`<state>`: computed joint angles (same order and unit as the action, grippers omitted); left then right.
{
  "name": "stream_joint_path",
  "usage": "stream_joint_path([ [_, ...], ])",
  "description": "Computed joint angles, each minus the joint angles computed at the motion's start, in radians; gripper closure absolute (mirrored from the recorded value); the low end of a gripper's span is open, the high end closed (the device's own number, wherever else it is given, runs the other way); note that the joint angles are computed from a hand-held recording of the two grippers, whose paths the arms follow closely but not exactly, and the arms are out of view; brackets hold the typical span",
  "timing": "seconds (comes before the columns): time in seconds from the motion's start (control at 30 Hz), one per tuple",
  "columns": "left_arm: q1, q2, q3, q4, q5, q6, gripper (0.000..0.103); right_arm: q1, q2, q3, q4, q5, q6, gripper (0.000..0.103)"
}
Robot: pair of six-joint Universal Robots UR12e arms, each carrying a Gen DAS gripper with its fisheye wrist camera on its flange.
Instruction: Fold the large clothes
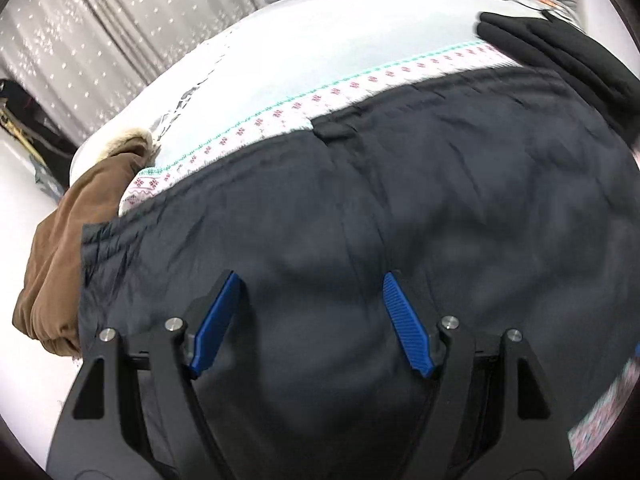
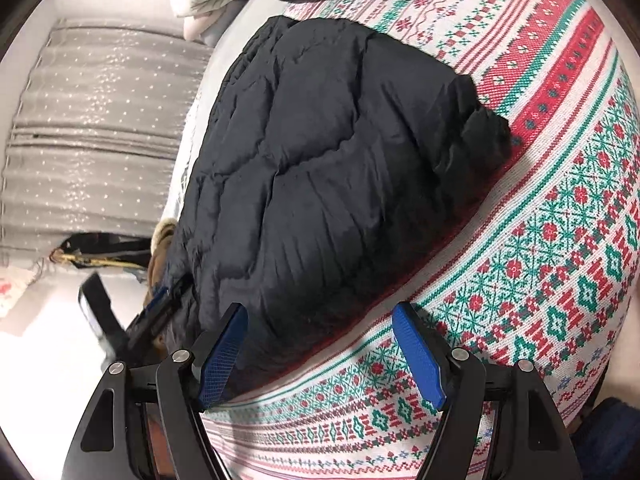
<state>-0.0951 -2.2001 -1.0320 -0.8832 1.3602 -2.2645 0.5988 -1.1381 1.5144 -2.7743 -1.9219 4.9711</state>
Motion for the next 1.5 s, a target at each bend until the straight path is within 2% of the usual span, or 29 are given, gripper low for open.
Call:
stream_joint_path([
  [0.2,-0.049,-0.088,0.127,0.008,0.114,-0.061,0.022,0.002,-0.005,0.006,0.003,-0.025,0.034,0.027],
  [0.27,-0.066,-0.124,0.180,-0.016,0.165,-0.075,0.022,0.005,-0.003,0.007,0.002,-0.030,0.044,0.027],
  [0.47,-0.092,-0.203,0.294,-0.076,0.233,-0.149,0.022,0.006,-0.008,0.020,0.014,-0.043,0.083,0.027],
  [0.57,-0.094,-0.218,0.320,-0.114,0.232,-0.187,0.022,0.005,-0.012,0.022,0.025,-0.044,0.074,0.027],
  [0.7,-0.088,-0.227,0.364,-0.185,0.219,-0.200,0.022,-0.002,-0.005,0.004,0.049,-0.046,0.072,0.027],
  [0.8,-0.073,-0.216,0.386,-0.230,0.168,-0.227,0.022,-0.001,-0.017,0.023,0.046,-0.057,0.086,0.027],
  [0.87,-0.053,-0.189,0.367,-0.254,0.104,-0.234,0.022,0.001,-0.016,0.018,0.054,-0.065,0.089,0.027],
  [0.93,-0.029,-0.126,0.282,-0.258,0.041,-0.235,0.022,0.006,-0.019,0.022,0.061,-0.072,0.091,0.027],
  [1.0,-0.004,-0.064,0.187,-0.261,-0.032,-0.185,0.022,0.010,-0.021,0.023,0.068,-0.080,0.095,0.027],
  [1.07,0.019,0.013,0.057,-0.224,-0.079,-0.110,0.022,0.015,-0.025,0.029,0.074,-0.090,0.101,0.027],
  [1.1,0.029,0.050,-0.011,-0.194,-0.088,-0.077,0.022,0.017,-0.025,0.027,0.083,-0.097,0.104,0.027],
  [1.17,0.045,0.102,-0.113,-0.139,-0.082,-0.065,0.022,0.022,-0.023,0.017,0.107,-0.118,0.102,0.027],
  [1.2,0.050,0.114,-0.138,-0.124,-0.081,-0.064,0.022,0.025,-0.025,0.018,0.113,-0.126,0.101,0.027],
  [1.27,0.049,0.141,-0.215,-0.040,-0.045,-0.032,0.022,0.029,-0.020,0.009,0.121,-0.141,0.100,0.027],
  [1.37,0.045,0.153,-0.265,0.048,-0.028,-0.018,0.021,0.030,-0.009,-0.005,0.128,-0.154,0.103,0.027],
  [1.5,0.058,0.159,-0.242,-0.031,-0.055,-0.021,0.021,0.033,-0.007,0.009,0.093,-0.158,0.118,0.027],
])
